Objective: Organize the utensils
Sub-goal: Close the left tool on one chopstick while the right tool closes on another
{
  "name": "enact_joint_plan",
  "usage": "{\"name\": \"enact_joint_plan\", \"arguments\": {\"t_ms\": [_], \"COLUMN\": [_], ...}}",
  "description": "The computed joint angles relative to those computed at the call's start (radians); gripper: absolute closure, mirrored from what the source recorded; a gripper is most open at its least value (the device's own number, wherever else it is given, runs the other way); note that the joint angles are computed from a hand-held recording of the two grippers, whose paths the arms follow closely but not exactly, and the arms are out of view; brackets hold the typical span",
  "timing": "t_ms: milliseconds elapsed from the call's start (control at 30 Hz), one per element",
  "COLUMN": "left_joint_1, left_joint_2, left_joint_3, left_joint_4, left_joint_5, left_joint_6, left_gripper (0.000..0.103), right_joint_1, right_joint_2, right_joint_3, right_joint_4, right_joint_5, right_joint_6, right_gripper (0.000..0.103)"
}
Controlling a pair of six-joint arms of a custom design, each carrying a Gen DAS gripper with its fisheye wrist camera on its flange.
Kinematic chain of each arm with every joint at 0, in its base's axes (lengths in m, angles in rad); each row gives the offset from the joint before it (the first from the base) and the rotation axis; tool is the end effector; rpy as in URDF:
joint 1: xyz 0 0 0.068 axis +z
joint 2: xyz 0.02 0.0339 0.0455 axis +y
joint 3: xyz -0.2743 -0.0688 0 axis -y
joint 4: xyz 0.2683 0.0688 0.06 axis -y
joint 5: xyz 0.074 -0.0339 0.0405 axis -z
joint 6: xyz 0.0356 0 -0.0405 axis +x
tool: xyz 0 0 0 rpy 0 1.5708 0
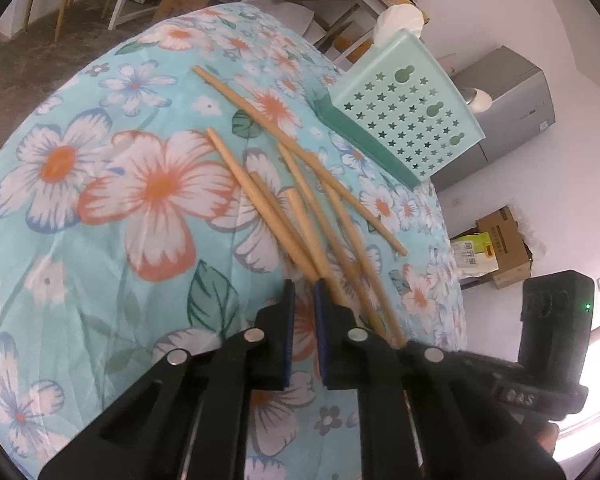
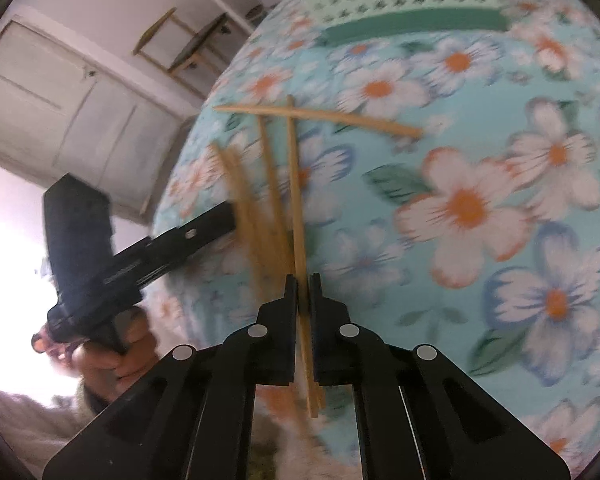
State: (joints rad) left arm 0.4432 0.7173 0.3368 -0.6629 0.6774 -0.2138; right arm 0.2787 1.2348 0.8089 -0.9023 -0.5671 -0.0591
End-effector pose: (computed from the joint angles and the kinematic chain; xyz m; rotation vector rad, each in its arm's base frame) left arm 0.1323 0.0381 0.1620 -0.5676 2.3847 -0.7786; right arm 0.2098 0.0799 0.2153 -0.5772 2.7846 0.8611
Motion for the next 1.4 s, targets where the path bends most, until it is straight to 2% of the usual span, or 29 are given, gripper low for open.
{"name": "enact_joint_plan", "arguments": {"t_ms": [33,233,367,500,567,633,667,733,800,933,967,1000,1033,1100,1300,1400], "left_joint_1": [0.005,-0.005,-0.045,-0.062,-0.057,-0.039,-0.033,-0.037,-0.108,-0.272,-0.285,-0.287,-0.28,-0.223,-0.067,0.027], "left_joint_2": [0.0,0.045,0.077,0.069,0.021,-0.045,-0.081,-0.098,-0.068,-0.007,0.0,0.005,0.015,0.031,-0.001,-0.03], "left_joint_3": [0.0,0.006,0.006,0.013,0.017,0.014,0.011,0.011,0.018,0.024,0.024,0.023,0.023,0.016,0.011,0.026], "left_joint_4": [-0.002,0.039,0.105,0.1,0.056,0.01,-0.011,-0.023,0.001,0.084,0.093,0.1,0.103,0.1,0.023,-0.037], "left_joint_5": [0.002,0.001,-0.034,-0.057,-0.052,-0.028,-0.012,0.023,-0.006,-0.168,-0.186,-0.196,-0.191,-0.136,-0.029,-0.014], "left_joint_6": [0.002,-0.058,-0.138,-0.164,-0.139,-0.103,-0.09,-0.078,-0.109,-0.213,-0.224,-0.235,-0.235,-0.216,-0.122,-0.057], "left_gripper": [0.094,0.093,0.092,0.092,0.089,0.078,0.075,0.068,0.067,0.067,0.069,0.079,0.086,0.09,0.092,0.092], "right_joint_1": [-0.037,-0.104,-0.169,-0.227,-0.247,-0.287,-0.299,-0.325,-0.338,-0.324,-0.326,-0.337,-0.343,-0.364,-0.328,-0.238], "right_joint_2": [-0.002,-0.025,-0.035,-0.109,-0.13,-0.133,-0.133,-0.134,-0.133,-0.158,-0.163,-0.168,-0.174,-0.183,-0.162,-0.132], "right_joint_3": [0.002,-0.016,-0.023,-0.032,-0.034,-0.03,-0.028,-0.028,-0.032,-0.043,-0.043,-0.042,-0.043,-0.039,-0.018,0.016], "right_joint_4": [-0.018,0.004,0.019,0.008,-0.005,-0.031,-0.037,-0.052,-0.06,-0.064,-0.069,-0.078,-0.085,-0.106,-0.1,-0.078], "right_joint_5": [0.0,0.061,0.083,0.076,0.063,0.032,0.023,0.0,-0.02,-0.021,-0.025,-0.034,-0.04,-0.052,-0.058,-0.061], "right_joint_6": [-0.037,-0.073,-0.1,-0.132,-0.138,-0.164,-0.169,-0.178,-0.178,-0.148,-0.147,-0.154,-0.158,-0.177,-0.164,-0.143], "right_gripper": [0.098,0.095,0.09,0.081,0.077,0.077,0.077,0.075,0.075,0.075,0.075,0.075,0.075,0.075,0.075,0.075]}}
